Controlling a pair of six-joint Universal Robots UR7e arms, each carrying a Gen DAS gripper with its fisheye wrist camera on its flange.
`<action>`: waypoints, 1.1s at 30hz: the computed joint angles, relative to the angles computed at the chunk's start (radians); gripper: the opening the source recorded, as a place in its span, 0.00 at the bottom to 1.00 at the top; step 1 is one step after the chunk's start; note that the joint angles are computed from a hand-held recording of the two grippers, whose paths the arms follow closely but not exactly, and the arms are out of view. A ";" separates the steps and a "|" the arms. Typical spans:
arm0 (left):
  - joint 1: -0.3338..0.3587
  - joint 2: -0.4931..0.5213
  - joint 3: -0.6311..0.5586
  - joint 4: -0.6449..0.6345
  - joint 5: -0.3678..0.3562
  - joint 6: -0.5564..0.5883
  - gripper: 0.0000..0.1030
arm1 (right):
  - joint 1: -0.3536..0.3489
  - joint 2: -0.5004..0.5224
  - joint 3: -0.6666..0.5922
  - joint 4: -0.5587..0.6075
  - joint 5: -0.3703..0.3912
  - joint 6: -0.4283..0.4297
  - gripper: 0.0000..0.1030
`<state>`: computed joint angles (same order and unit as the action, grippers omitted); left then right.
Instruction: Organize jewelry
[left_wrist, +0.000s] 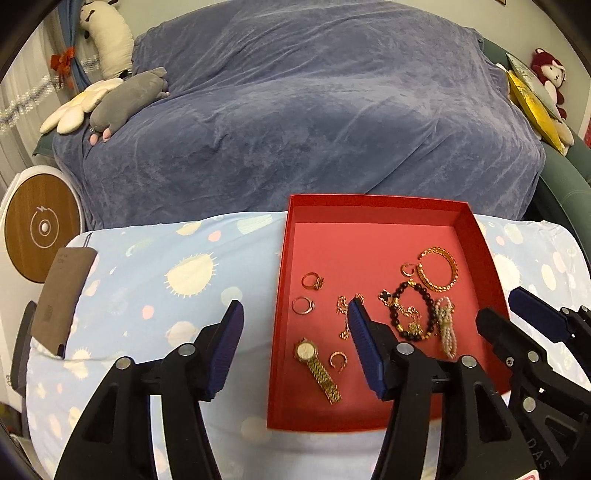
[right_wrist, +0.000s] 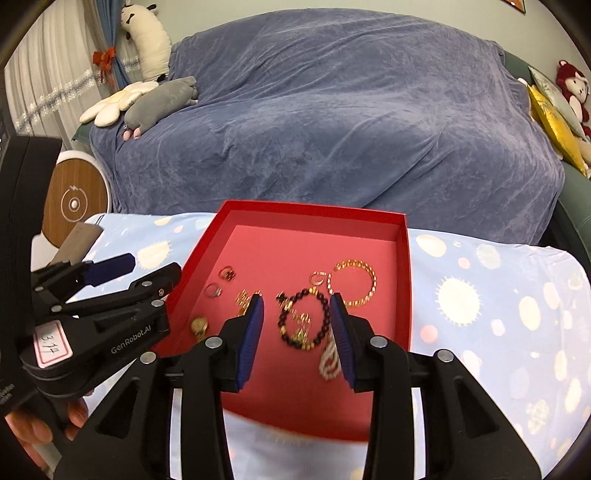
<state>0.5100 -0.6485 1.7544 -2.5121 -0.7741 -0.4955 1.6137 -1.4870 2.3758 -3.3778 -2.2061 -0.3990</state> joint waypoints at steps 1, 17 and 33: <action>-0.014 -0.020 0.021 0.007 -0.001 -0.011 0.59 | 0.016 -0.013 0.011 0.009 -0.016 0.008 0.35; -0.166 -0.232 0.309 0.083 -0.040 -0.273 0.63 | 0.132 -0.252 0.243 0.045 -0.092 0.289 0.51; -0.227 -0.275 0.398 0.021 -0.033 -0.281 0.68 | 0.182 -0.207 0.322 -0.030 -0.154 0.248 0.57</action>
<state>0.2835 -0.9235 2.1526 -2.4912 -0.8067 -0.7760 1.7956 -1.6936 2.6974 -3.4082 -2.3602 -0.1514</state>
